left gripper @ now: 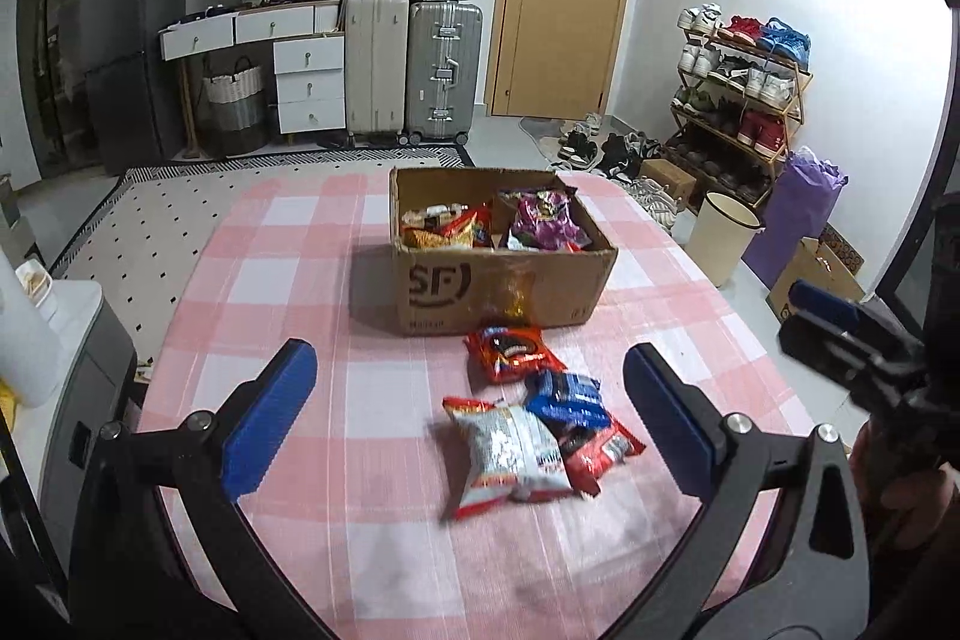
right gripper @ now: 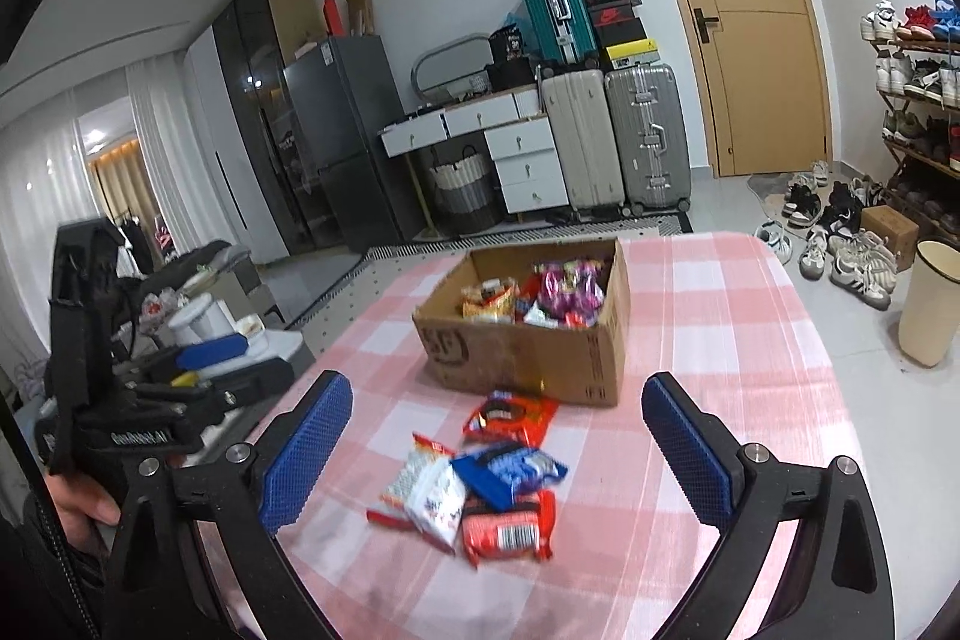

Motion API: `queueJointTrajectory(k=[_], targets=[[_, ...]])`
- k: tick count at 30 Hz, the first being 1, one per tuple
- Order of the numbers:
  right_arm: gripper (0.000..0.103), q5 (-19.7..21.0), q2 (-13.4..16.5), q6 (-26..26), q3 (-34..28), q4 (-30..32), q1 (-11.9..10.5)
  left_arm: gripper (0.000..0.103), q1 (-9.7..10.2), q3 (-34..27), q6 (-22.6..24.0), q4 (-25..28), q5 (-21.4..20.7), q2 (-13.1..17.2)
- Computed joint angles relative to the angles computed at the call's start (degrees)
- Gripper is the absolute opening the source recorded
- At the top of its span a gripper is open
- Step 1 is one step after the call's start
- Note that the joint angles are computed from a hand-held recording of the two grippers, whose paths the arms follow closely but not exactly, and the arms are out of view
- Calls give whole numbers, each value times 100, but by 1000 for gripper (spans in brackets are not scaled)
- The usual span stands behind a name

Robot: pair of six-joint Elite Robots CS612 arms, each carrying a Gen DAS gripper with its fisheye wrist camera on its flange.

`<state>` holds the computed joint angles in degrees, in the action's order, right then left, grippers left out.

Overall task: Organize snacks
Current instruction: 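Withdraw both tools from the box toward the remaining snacks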

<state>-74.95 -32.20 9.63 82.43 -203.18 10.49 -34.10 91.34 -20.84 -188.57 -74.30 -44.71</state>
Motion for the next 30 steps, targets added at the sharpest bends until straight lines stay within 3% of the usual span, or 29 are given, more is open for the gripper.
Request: queueJointTrajectory(k=[12, 30], targets=[[99, -106, 237, -167, -1, 502, 79, 102, 6, 130, -296, -11, -132, 143], [99, -169, 656, -395, -606, 1686, 135, 102, 138, -41, -641, 223, -616, 539]])
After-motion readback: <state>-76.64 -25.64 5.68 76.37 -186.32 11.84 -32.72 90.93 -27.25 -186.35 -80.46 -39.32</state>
